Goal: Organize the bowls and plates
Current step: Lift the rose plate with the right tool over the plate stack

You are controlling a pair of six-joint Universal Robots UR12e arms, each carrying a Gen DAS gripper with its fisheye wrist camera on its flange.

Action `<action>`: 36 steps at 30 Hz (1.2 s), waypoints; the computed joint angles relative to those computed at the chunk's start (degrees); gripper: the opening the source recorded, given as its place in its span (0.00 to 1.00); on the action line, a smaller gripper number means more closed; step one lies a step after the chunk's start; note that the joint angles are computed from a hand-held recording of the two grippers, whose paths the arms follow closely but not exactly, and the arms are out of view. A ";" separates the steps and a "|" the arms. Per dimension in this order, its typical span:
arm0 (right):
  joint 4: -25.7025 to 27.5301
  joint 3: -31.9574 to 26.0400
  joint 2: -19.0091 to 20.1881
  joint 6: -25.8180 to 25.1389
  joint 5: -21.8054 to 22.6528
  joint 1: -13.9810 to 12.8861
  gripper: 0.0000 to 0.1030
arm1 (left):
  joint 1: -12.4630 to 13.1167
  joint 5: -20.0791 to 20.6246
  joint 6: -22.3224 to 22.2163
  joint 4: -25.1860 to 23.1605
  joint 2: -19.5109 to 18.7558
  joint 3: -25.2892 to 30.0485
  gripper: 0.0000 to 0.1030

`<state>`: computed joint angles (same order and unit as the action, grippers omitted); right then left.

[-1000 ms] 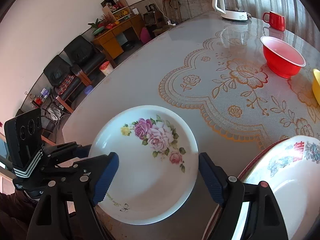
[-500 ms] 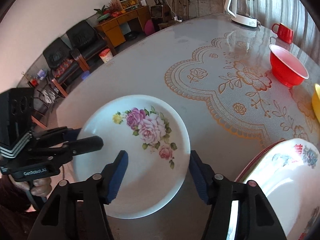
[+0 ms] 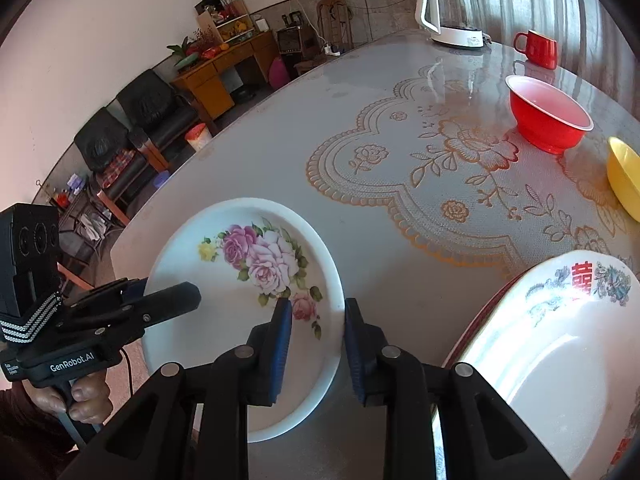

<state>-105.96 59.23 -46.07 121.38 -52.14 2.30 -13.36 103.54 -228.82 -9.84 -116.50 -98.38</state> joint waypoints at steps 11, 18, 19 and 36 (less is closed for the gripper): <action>1.91 -0.57 0.22 4.33 4.59 -1.33 0.26 | 0.61 0.32 0.92 0.87 -0.67 1.79 0.39; 4.73 -1.52 0.46 7.92 9.77 -2.58 0.29 | 1.25 -2.52 0.16 2.64 -1.21 2.42 0.39; 4.46 -1.31 0.34 8.39 10.40 -2.80 0.29 | 1.17 -2.58 0.46 2.67 -1.33 2.72 0.39; -14.61 5.66 -2.48 26.76 16.26 -8.38 0.31 | -1.27 -7.63 13.32 1.06 -7.58 16.22 0.39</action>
